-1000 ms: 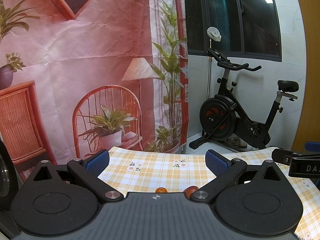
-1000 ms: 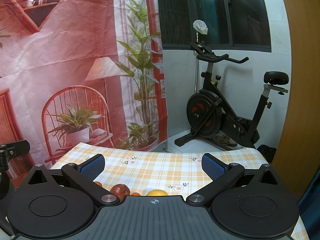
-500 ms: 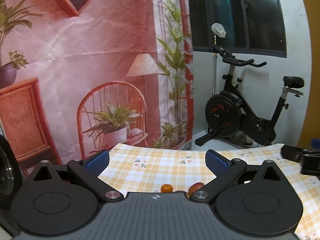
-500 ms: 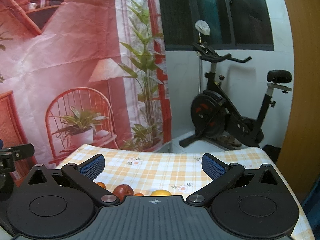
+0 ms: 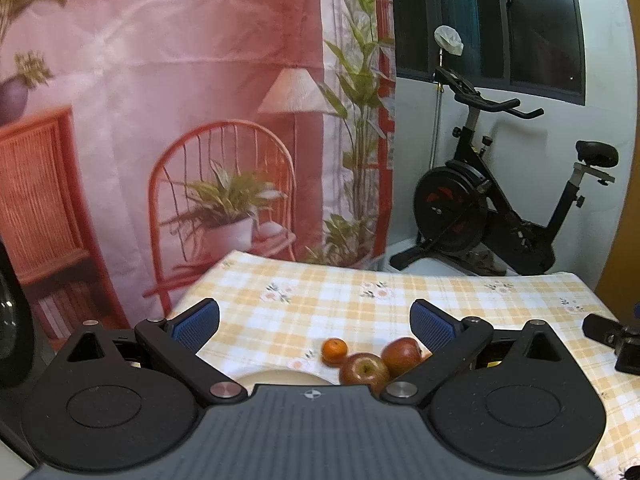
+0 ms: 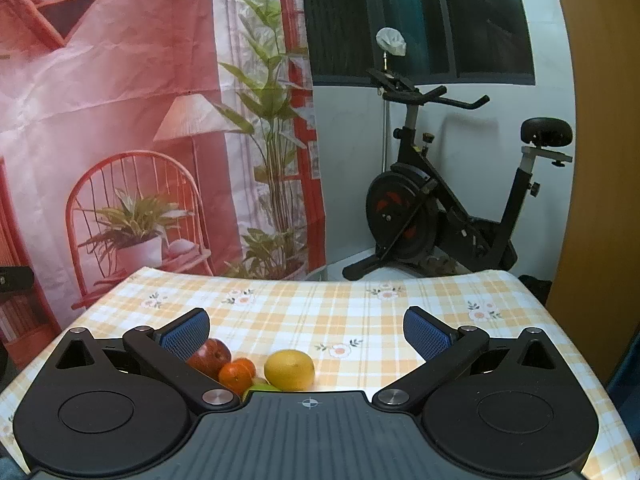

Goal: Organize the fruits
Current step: 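Move both tools forward toward the fruit pile beside the white plate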

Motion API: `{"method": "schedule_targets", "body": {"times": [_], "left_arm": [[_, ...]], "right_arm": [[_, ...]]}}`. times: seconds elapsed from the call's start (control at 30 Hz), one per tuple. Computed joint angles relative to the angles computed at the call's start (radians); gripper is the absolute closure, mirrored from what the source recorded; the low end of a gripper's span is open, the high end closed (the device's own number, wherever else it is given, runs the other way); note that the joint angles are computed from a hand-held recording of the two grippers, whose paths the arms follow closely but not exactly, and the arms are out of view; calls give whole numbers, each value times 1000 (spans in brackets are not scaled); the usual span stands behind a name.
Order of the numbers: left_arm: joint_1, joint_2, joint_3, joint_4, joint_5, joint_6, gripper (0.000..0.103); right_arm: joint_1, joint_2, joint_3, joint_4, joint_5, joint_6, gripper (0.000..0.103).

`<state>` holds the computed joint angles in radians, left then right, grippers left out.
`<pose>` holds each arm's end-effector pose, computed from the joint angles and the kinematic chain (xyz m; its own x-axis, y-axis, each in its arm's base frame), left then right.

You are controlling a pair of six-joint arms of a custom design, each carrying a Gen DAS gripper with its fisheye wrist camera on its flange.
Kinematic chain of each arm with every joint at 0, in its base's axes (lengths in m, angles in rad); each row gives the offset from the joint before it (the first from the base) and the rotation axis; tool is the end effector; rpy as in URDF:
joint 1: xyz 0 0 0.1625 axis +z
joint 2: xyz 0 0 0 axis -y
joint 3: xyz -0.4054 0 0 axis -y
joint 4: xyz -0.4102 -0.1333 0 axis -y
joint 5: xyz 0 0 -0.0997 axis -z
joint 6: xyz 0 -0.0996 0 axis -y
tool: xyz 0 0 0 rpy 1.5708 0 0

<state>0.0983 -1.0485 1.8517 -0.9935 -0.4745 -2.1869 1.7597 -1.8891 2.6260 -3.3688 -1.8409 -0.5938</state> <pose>-0.4373 -0.2661 0.1122 -0.6300 -0.3274 -0.7042 0.5641 0.4303 -0.7047 0.1629 -0.2838 0.3121 -0.7695 -0.2285 0.5963 -0.6300 0.4239 -0.6506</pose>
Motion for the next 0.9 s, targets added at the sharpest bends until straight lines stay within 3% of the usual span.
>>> {"method": "schedule_targets", "body": {"times": [0.43,0.53,0.6,0.73,0.9], "left_arm": [[24,-30,111,-215,39,125,9],[35,-58,159,-324,43,166,16],[48,-87,209,-470,38,253,21],[70,-86,245,-617,30,357,21],[98,-70,276,-770,52,449,21]], "right_arm": [[-170,-7,38,18,155,-68,0],[-221,-17,48,25,199,-75,0],[-245,-18,49,37,216,-80,0],[-313,-44,52,103,287,-116,0],[-353,-43,50,150,313,-161,0]]}}
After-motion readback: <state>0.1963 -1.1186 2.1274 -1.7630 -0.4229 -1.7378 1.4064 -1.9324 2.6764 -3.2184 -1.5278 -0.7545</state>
